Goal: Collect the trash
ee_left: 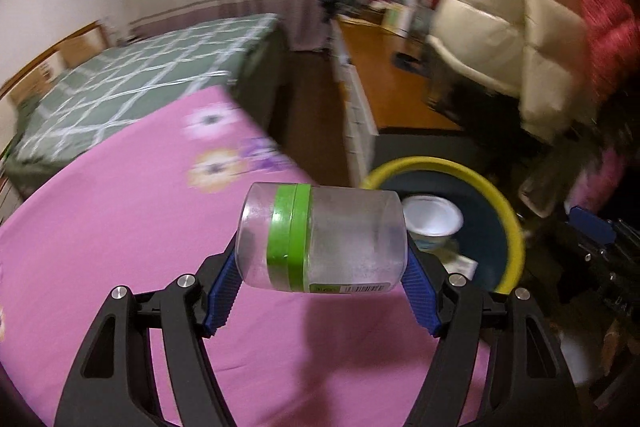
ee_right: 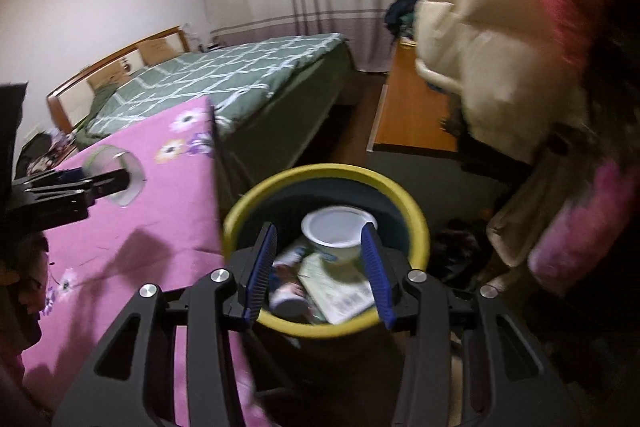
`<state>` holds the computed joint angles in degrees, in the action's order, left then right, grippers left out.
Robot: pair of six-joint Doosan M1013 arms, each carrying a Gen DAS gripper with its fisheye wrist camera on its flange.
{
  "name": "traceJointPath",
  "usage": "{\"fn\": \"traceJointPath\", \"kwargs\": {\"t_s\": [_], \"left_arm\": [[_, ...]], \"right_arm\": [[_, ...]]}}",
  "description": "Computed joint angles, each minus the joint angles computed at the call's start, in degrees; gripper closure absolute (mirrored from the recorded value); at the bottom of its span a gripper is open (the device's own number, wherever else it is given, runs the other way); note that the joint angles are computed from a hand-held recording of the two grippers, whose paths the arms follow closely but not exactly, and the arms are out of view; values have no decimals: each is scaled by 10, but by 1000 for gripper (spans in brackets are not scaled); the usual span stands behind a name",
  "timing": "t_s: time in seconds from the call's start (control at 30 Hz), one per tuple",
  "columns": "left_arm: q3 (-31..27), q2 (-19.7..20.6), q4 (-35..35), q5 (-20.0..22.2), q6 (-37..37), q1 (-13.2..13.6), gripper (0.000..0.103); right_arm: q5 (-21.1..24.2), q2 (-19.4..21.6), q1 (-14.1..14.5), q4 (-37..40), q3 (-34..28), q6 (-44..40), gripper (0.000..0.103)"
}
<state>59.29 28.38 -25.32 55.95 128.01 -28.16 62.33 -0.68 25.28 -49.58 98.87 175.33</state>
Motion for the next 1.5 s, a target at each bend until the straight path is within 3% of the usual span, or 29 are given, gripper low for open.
{"fn": "traceJointPath", "kwargs": {"t_s": [0.27,0.43,0.5,0.57,0.73,0.8,0.93,1.2,1.5], "left_arm": [[-45,41,19,85,-10,-53,32],[-53,54,39,92,-24,-69,32],[-51,53,37,84,-34,-69,14],[-48,49,34,72,-38,-63,14],[-9,6,-4,27,-32,-28,12],[21,-23,-20,-10,-22,-8,6],[90,-83,-41,-80,-15,41,5],[204,-179,23,-201,-126,132,5],[268,-230,51,-232,-195,197,5]], "right_arm": [[20,-33,4,0,35,34,60],[31,-42,8,-7,42,50,60],[34,-42,12,-10,41,53,59],[37,-40,14,-11,38,54,58],[23,-34,19,-5,31,44,57],[9,-28,21,0,23,30,56],[-18,-16,28,2,6,2,55],[-37,12,63,-28,-39,-39,47],[-9,22,108,-77,-65,-44,40]]}}
